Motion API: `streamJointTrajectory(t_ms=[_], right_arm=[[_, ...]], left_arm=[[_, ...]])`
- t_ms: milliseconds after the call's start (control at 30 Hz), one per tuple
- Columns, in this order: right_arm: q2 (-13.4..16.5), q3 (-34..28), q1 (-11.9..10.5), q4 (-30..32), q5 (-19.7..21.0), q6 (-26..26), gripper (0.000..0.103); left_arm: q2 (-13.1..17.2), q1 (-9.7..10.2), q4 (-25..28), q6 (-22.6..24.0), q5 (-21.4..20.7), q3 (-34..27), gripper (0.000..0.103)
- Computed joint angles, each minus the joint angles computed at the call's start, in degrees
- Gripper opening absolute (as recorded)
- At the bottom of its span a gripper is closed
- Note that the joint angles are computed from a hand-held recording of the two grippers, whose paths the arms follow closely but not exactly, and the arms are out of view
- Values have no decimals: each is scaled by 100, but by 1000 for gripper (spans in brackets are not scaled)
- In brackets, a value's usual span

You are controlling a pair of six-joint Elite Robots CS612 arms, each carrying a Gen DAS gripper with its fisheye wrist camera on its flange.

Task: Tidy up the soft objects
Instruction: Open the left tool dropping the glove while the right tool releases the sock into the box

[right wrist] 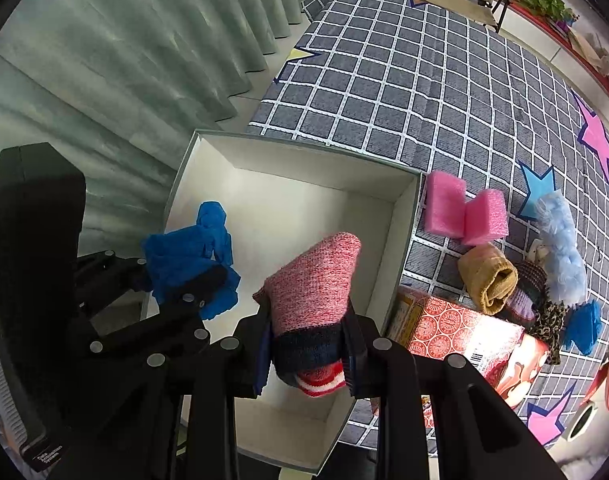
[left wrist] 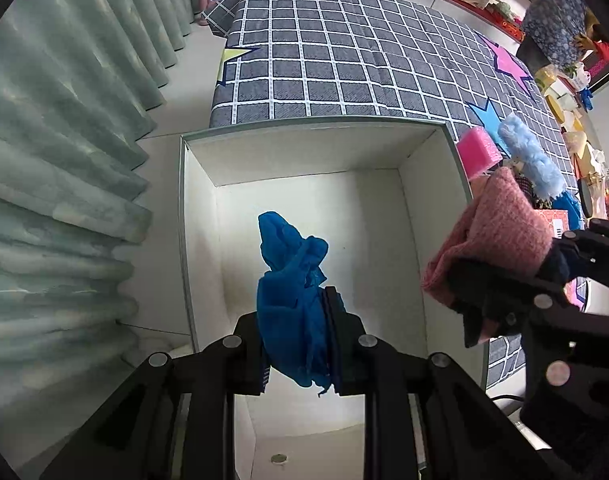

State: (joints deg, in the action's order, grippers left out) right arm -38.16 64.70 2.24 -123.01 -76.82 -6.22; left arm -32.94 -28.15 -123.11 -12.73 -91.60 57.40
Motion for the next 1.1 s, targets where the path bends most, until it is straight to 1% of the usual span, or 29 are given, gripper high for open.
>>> streamJointTrajectory(t_ms=[300, 733, 833, 867, 900, 933, 967, 1000, 1033, 1067, 1100], right_arm=[[71, -127, 8, 121, -28, -55, 30], [96, -146, 8, 125, -36, -45, 30], [98, -145, 10, 112, -52, -21, 30], [100, -144, 5, 112, -37, -11, 30], [105, -151, -1, 136, -8, -8, 30], [114, -163, -4, 153, 11, 2, 30], [118, -165, -8, 160, 33, 12, 33], [115, -156, -12, 140, 46, 27, 50], [113, -145, -14, 108, 53, 53, 76], [98, -117, -27, 53, 106, 101, 86], [77, -81, -31, -18, 73, 161, 90]], left_arm=[[56, 20, 119, -2, -19, -91, 24], [135, 17, 267, 24, -11, -228, 24], [123, 28, 179, 27, -91, -196, 24], [113, 30, 119, 30, -126, -173, 29], [104, 29, 78, 37, -144, -154, 41], [89, 31, 17, 37, -173, -121, 48], [76, 34, -47, 24, -216, -90, 66], [65, 39, -102, -8, -248, -69, 82], [35, 53, -251, -84, -308, 7, 86], [31, 68, -342, -153, -361, 38, 87], [41, 80, -375, -209, -401, 39, 89]])
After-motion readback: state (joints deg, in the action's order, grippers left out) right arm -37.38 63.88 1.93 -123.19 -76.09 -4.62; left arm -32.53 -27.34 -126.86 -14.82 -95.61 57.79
